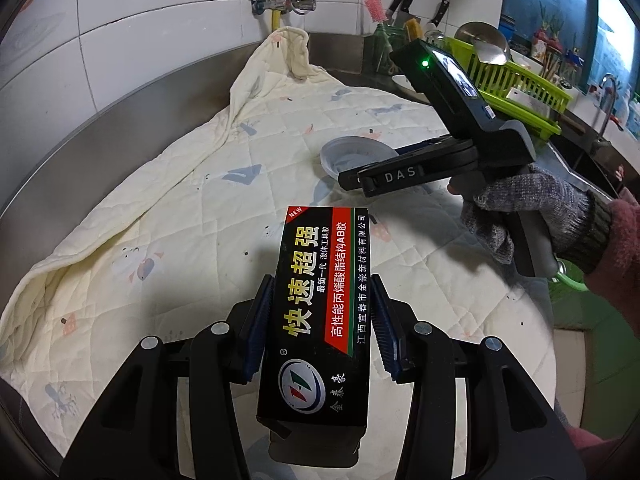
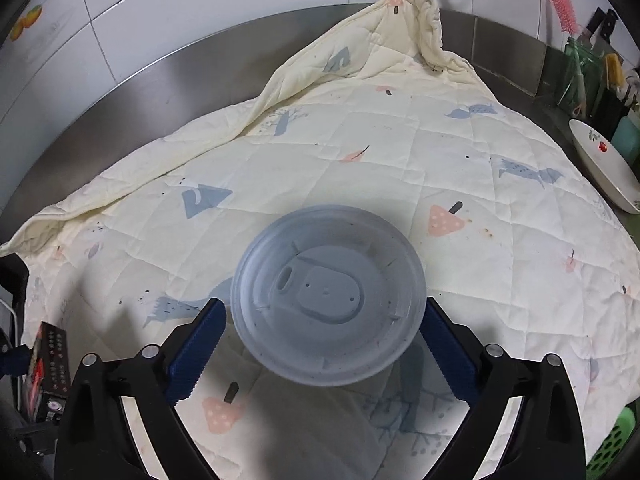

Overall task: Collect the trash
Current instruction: 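Grasp the white plastic lid with the right tool while the left tool holds the glue box, then carry the white lid over the basket and open the right tool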

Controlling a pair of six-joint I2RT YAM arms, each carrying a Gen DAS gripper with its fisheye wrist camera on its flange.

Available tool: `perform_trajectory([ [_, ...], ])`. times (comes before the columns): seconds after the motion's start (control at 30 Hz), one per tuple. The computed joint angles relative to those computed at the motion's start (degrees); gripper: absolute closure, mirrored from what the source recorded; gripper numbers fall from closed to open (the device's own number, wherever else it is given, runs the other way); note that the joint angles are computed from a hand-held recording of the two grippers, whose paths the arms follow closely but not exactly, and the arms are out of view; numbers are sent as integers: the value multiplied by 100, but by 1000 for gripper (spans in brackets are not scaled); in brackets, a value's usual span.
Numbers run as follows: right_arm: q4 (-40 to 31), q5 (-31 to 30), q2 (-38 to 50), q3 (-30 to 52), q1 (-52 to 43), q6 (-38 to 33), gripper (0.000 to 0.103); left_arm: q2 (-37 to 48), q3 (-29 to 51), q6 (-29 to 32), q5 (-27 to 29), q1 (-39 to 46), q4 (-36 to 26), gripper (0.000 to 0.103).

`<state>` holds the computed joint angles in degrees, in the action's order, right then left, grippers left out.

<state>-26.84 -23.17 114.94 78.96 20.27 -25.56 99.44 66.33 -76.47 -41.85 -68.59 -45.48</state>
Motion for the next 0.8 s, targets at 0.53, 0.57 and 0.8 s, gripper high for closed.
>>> perform_trajectory([
  [0.53, 1, -406, -916, -862, -440, -314, 15, 95, 364, -127, -225, -230, -249, 57],
  [0.57, -6, -468, -1015, -951, -508, -357, 15, 133, 429, -121, -239, -254, -274, 57],
  [0.8, -323, -963, -1820, -1521, -1239, -843, 15, 438, 997, 131, -323, -341, -350, 57],
])
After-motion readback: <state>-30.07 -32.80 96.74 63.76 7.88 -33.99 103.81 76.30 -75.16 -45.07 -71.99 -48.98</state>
